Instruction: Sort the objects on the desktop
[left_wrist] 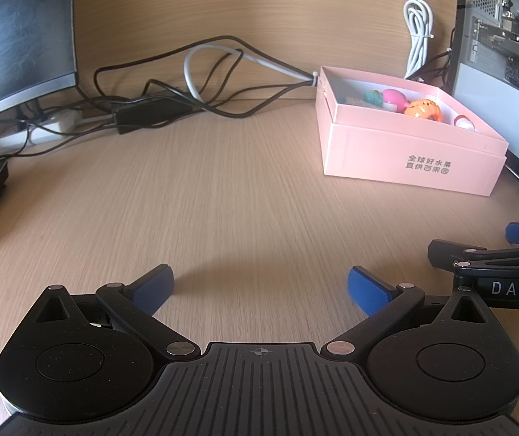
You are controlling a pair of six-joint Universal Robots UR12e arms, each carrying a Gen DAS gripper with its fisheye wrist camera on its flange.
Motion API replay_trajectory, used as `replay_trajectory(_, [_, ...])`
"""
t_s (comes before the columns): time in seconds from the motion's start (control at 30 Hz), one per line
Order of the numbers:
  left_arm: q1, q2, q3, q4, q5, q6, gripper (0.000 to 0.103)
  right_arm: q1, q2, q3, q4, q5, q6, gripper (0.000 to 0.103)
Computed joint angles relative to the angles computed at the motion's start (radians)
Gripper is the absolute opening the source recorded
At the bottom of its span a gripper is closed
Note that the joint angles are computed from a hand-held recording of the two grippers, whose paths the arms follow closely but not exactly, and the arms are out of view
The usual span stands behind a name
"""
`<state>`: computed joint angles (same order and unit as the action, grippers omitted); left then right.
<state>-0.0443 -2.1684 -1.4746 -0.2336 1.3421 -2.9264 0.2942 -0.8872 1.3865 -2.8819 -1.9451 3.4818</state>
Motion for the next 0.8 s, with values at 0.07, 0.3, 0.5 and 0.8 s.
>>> replay_trajectory(0.07, [0.001, 0.001, -0.001, -0.004, -0.003, 0.005, 0.103, 0.000, -0.001, 0.001, 0.000, 0.000, 0.000, 0.103])
replay_trajectory(0.3, [0.006, 0.031, -0.036, -0.026, -0.011, 0.021, 0.103, -0.001, -0.001, 0.002, -0.001, 0.001, -0.001, 0.103])
replay_trajectory(0.5, [0.003, 0.042, -0.055, -0.013, -0.012, 0.020, 0.103, -0.001, -0.001, 0.002, -0.001, 0.001, -0.001, 0.103])
replay_trajectory(0.8, [0.003, 0.042, -0.059, -0.002, -0.011, 0.016, 0.103, -0.001, -0.001, 0.002, -0.001, 0.001, -0.001, 0.103])
